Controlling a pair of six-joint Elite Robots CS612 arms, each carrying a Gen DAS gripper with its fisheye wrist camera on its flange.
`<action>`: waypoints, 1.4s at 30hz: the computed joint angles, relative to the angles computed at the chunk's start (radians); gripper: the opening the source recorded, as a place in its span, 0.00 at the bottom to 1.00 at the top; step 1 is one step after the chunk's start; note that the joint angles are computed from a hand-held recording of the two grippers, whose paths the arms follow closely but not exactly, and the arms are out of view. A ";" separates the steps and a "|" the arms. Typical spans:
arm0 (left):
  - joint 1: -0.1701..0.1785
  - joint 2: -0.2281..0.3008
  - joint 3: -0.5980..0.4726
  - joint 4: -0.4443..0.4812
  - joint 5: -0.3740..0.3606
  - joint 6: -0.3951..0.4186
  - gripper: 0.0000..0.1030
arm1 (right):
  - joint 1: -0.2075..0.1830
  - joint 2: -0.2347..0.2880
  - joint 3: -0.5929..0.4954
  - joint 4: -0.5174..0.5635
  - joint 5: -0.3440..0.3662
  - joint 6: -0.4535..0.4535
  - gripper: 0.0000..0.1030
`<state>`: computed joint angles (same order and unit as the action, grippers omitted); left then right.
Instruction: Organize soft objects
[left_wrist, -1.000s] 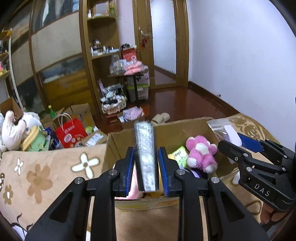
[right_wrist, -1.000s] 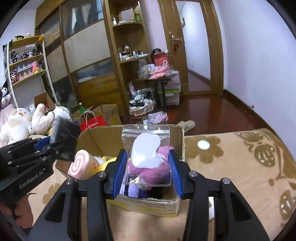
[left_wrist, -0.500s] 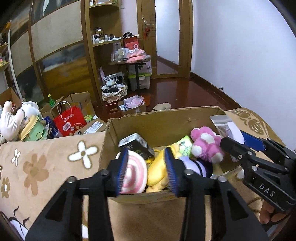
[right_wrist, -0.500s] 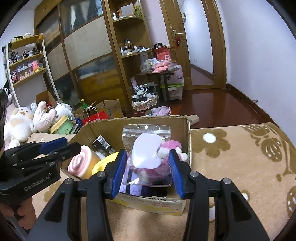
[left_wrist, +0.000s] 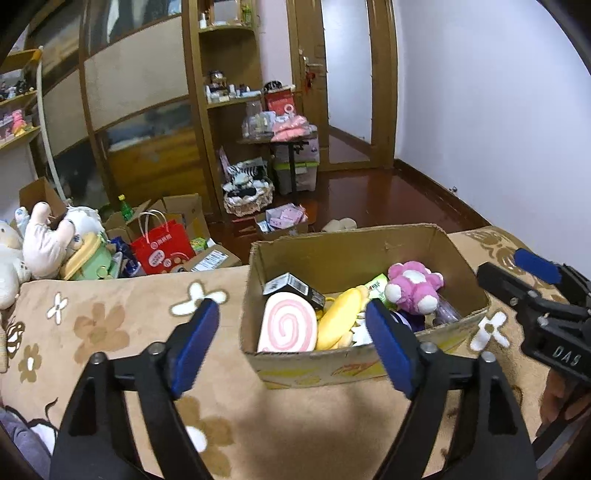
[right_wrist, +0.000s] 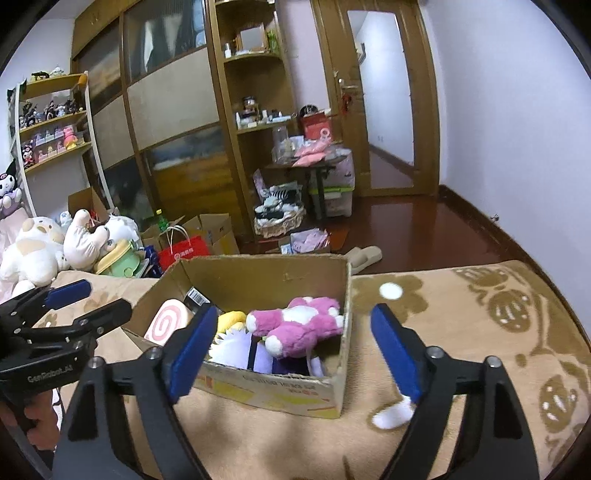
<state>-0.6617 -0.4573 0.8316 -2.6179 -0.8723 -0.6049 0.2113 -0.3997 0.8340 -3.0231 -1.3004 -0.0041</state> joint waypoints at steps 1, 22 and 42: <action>-0.004 -0.009 0.015 -0.004 0.014 -0.003 0.84 | -0.001 -0.008 0.012 -0.009 0.000 0.003 0.90; -0.069 -0.178 0.305 -0.158 0.147 -0.061 0.97 | -0.029 -0.195 0.339 -0.272 -0.059 0.036 1.00; -0.088 -0.210 0.358 -0.102 0.158 -0.106 0.97 | -0.031 -0.211 0.416 -0.373 -0.141 0.023 1.00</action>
